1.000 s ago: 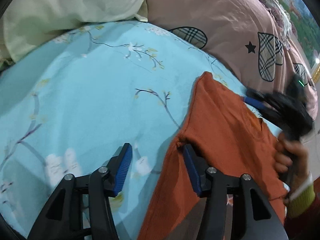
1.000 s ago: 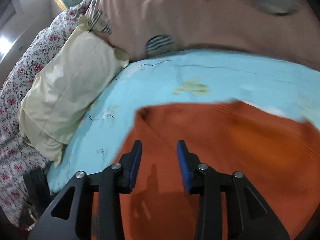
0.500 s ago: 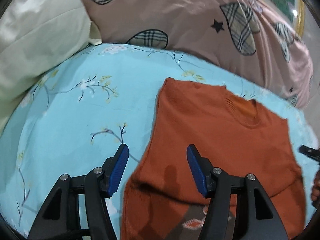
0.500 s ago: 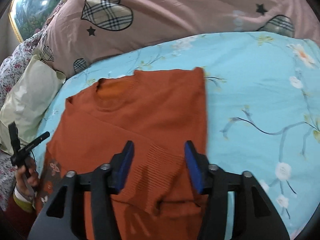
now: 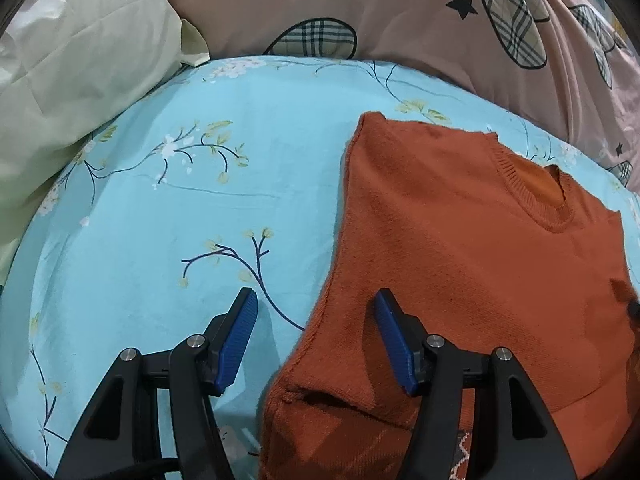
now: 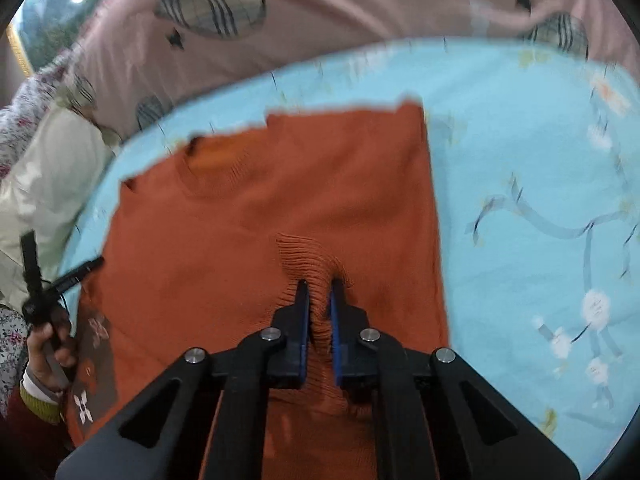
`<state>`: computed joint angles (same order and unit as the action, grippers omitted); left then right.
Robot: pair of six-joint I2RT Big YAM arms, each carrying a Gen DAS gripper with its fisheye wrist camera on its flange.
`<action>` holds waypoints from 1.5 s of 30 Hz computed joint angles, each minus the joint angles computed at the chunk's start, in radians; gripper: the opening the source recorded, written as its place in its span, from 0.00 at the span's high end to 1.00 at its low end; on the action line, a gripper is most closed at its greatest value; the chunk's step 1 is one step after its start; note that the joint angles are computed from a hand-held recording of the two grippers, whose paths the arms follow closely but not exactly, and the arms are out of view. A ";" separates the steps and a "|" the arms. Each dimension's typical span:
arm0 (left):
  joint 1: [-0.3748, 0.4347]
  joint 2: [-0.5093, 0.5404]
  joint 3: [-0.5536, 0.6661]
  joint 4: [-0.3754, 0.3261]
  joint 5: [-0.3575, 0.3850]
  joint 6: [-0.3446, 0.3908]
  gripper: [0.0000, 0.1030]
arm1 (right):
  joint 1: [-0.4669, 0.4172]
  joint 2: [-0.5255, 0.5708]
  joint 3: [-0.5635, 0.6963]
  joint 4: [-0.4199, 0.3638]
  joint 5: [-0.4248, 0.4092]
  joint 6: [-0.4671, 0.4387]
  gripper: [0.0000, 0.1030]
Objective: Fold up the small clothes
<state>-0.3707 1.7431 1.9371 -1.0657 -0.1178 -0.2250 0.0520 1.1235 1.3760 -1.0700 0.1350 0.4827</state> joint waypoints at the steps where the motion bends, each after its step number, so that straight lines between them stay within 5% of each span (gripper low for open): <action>1: -0.001 -0.002 -0.001 0.004 -0.003 0.001 0.40 | -0.002 -0.004 0.000 0.002 0.019 0.012 0.91; 5: -0.007 0.015 0.009 -0.012 -0.011 0.017 0.39 | -0.020 0.071 0.021 -0.105 0.029 0.046 0.82; 11: -0.014 -0.011 -0.007 -0.038 -0.046 0.043 0.39 | 0.033 -0.055 -0.031 -0.080 0.071 0.146 0.62; 19: -0.006 -0.263 -0.286 -0.031 -0.016 0.059 0.40 | 0.205 -0.300 -0.158 -0.140 0.130 0.247 0.47; 25: 0.033 -0.459 -0.485 -0.041 0.167 0.054 0.32 | 0.243 -0.455 -0.260 -0.216 0.143 0.351 0.41; 29: 0.050 -0.531 -0.561 -0.056 0.279 0.053 0.32 | 0.265 -0.562 -0.348 -0.172 0.025 0.426 0.41; 32: 0.058 -0.592 -0.625 -0.046 0.373 0.067 0.32 | 0.422 -0.627 -0.408 -0.103 -0.010 0.488 0.41; 40: 0.077 -0.739 -0.755 -0.055 0.563 0.122 0.32 | 0.932 -0.692 -0.482 -0.037 0.282 0.723 0.41; 45: 0.097 -0.800 -0.803 -0.055 0.629 0.137 0.33 | 1.001 -0.701 -0.529 0.041 0.345 0.729 0.41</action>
